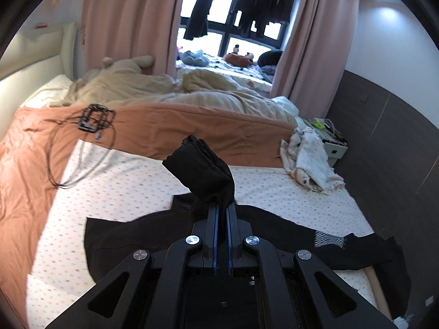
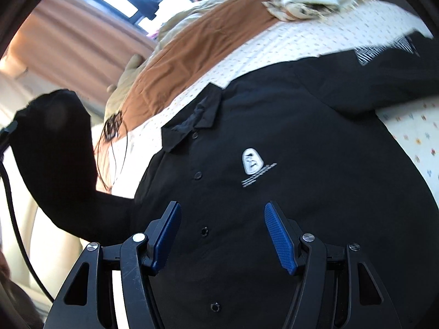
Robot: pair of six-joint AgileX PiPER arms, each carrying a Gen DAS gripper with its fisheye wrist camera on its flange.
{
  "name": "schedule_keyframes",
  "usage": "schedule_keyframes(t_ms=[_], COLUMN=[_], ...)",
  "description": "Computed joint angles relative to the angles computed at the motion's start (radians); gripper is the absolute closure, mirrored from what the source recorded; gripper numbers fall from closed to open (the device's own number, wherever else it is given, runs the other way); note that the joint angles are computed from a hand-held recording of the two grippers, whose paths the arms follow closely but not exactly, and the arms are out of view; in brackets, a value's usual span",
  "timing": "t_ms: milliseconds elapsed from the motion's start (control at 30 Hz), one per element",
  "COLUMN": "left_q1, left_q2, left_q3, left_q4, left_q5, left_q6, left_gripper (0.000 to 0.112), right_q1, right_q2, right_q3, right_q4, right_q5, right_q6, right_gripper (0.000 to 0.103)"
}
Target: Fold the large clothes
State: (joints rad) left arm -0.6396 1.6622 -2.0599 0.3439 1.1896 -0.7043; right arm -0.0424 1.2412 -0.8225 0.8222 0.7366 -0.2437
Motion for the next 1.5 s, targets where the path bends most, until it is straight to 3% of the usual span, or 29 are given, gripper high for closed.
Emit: schedule_keyframes(t_ms=[67,100,167,200,233,267,367,567,733,933,1033,1100,1200,1333,1400,1500], left_q1=[-0.01,-0.014,-0.005,-0.007,-0.011,-0.019,-0.026,-0.032,-0.01,0.019,0.048,0.079,0.192,0.237,0.286,0.357], left_q2=[0.057,0.089,0.119,0.099,0.074,0.045,-0.057,-0.23,-0.379,-0.474,-0.5,-0.495,-0.534,-0.548,-0.536,-0.525], left_q3=[-0.043,-0.08,-0.075,-0.013,0.057,0.126,0.379,0.757,1.005,1.204,1.286,1.297,1.338,1.359,1.376,1.406], left_q4=[-0.054,-0.081,-0.181,-0.204,-0.207,-0.192,-0.173,0.005,0.14,0.206,0.226,0.192,0.035,0.023,-0.06,-0.172], left_q5=[-0.022,0.0,-0.002,-0.047,-0.099,-0.143,-0.289,-0.38,-0.391,-0.459,-0.52,-0.526,-0.65,-0.646,-0.679,-0.714], left_q6=[0.013,0.027,0.057,0.045,0.024,-0.003,-0.073,-0.334,-0.579,-0.773,-0.826,-0.792,-0.625,-0.577,-0.468,-0.356], left_gripper=[0.106,0.097,0.062,0.034,0.013,0.009,0.009,0.009,0.01,0.034,0.039,0.04,0.041,0.042,0.049,0.058], right_q1=[-0.047,-0.071,-0.109,-0.123,-0.131,-0.138,-0.137,-0.079,-0.034,-0.01,-0.013,-0.008,0.02,0.037,0.039,-0.017], right_q2=[0.008,0.011,0.017,0.02,0.024,0.026,0.032,0.025,0.028,0.023,0.016,0.001,0.002,0.031,0.041,0.075], right_q3=[0.006,0.01,0.018,0.021,0.021,0.025,0.036,0.042,0.039,0.06,0.076,0.092,0.107,0.097,0.09,0.097], right_q4=[0.035,0.052,0.084,0.093,0.094,0.094,0.082,0.057,0.032,0.126,0.16,0.17,0.168,0.151,0.1,0.227], right_q5=[0.028,0.042,0.065,0.075,0.08,0.081,0.075,0.052,0.016,-0.016,-0.041,-0.079,-0.163,-0.23,-0.259,-0.253], right_q6=[-0.017,-0.026,-0.048,-0.057,-0.058,-0.056,-0.033,0.013,0.05,-0.055,-0.075,-0.074,-0.043,-0.025,0.008,-0.097], right_gripper=[0.039,0.039,0.039,0.039,0.039,0.039,0.039,0.039,0.039,0.039,0.039,0.039,0.039,0.039,0.039,0.039])
